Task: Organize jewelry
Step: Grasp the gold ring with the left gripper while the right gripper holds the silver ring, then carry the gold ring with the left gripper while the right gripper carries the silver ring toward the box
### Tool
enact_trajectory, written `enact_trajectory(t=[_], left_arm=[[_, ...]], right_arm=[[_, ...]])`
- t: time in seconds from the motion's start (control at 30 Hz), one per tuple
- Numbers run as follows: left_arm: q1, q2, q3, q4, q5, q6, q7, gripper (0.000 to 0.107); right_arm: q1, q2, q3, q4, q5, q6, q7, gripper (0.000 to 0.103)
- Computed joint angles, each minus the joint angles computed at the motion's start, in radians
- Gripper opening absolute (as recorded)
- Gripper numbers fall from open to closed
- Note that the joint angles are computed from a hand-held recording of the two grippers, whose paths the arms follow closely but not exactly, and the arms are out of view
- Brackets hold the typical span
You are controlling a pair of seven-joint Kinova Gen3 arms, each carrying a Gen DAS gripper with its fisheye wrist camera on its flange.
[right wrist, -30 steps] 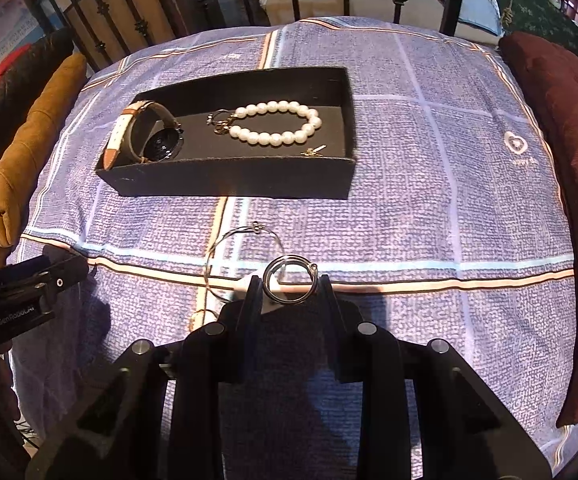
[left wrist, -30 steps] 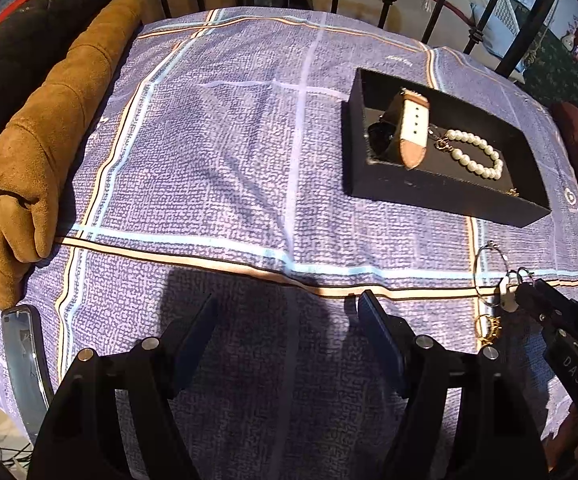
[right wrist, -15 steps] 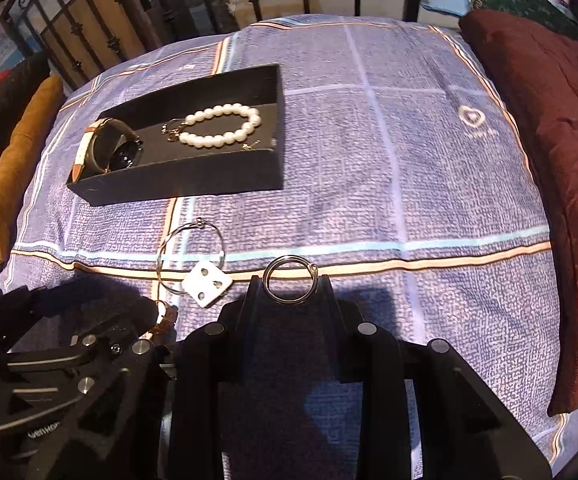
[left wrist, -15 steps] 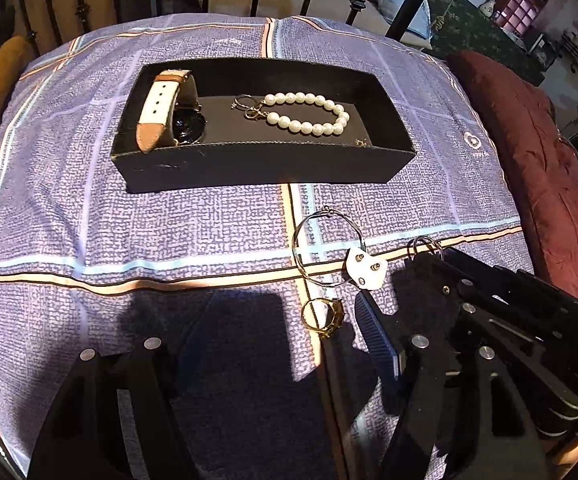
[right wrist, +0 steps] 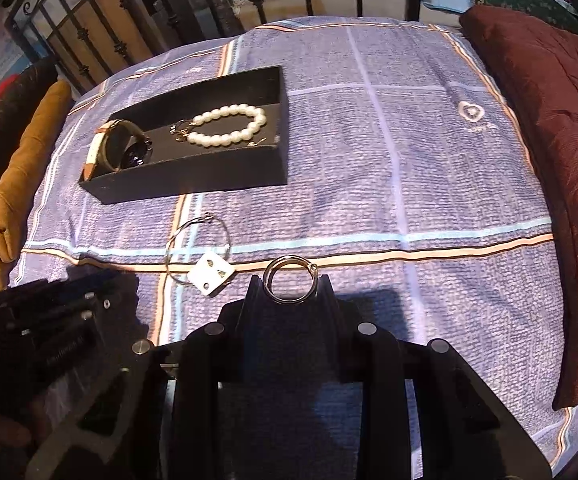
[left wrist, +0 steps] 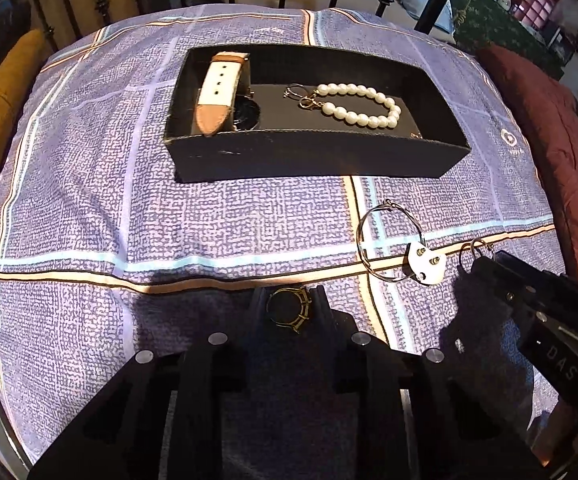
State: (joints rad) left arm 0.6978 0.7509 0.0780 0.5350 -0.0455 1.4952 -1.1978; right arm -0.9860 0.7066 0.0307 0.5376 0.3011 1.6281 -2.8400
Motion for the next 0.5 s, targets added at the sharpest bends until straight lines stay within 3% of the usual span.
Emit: enact_trajectory(t=[0.1, 0.37, 0.5], left_arm=[[0.034, -0.023, -0.056, 0.048, -0.047, -0.023, -0.015, 0.025], [-0.044, -0.088, 0.000, 0.167, -0.021, -0.118, 0.059, 0.024], [-0.048, -0.108, 0.000, 0.187, -0.031, -0.124, 0.074, 0.023]], right_arm=[[-0.001, 0.029, -0.005, -0.047, -0.009, 0.012, 0.026, 0.029], [-0.005, 0.049, 0.005, -0.077, -0.028, 0.016, 0.042, 0.029], [-0.006, 0.050, 0.007, -0.084, -0.029, 0.018, 0.051, 0.029]])
